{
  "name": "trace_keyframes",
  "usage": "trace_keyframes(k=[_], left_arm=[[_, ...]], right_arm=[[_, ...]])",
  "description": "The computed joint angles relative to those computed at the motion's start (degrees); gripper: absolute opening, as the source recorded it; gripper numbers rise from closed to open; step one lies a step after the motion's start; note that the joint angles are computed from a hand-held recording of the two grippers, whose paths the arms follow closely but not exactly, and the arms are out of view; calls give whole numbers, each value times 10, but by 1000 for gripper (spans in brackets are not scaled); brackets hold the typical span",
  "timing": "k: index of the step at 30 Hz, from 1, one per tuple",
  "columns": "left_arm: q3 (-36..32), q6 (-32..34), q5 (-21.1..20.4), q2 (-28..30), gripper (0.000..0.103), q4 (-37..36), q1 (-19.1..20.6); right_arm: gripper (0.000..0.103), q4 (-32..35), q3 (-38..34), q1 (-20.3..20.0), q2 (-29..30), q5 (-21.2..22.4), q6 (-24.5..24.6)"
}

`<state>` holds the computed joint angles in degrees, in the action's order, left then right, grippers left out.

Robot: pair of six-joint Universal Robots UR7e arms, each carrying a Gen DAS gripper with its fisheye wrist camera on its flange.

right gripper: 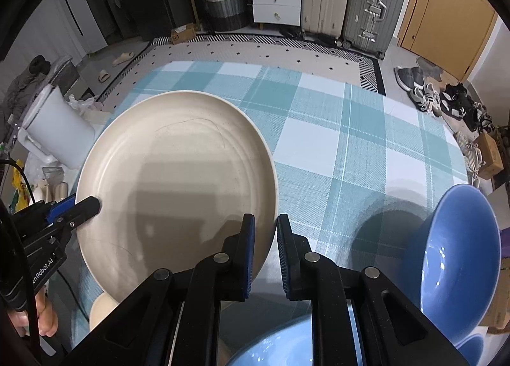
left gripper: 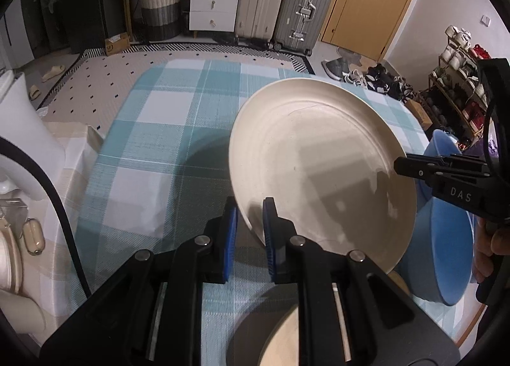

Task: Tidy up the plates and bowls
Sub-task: 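Lift the cream plate with the right tool while the left tool raises its plate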

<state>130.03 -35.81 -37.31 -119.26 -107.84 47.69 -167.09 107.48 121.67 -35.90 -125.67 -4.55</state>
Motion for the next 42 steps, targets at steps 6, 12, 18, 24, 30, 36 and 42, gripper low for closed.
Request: trace_keyframes(k=[6,12,18,24,30,36,42], left_arm=[[-16,-109,15,-54,13,151,-76],[-43,-243,20,-90,13,319,-162],[-78,-401,1,-115,13,506,-264],[-104,-556,-47,-128,13,666,-381],[-111,-655,-105,-140,13,754,-474],[-109,-710,-145,-150,13,797,-533],[-103,-746,-179,-160,13,825,-583]], right_arm=[[15,-9,25,21,-23,4,12],[15,-23,54,41,-45,9,24],[15,-32,83,62,-69,11,34],[15,-40,108,83,-88,11,46],[15,-49,131,100,-100,8,57],[15,-60,154,112,-108,7,67],[15,-76,178,116,-117,8,73]])
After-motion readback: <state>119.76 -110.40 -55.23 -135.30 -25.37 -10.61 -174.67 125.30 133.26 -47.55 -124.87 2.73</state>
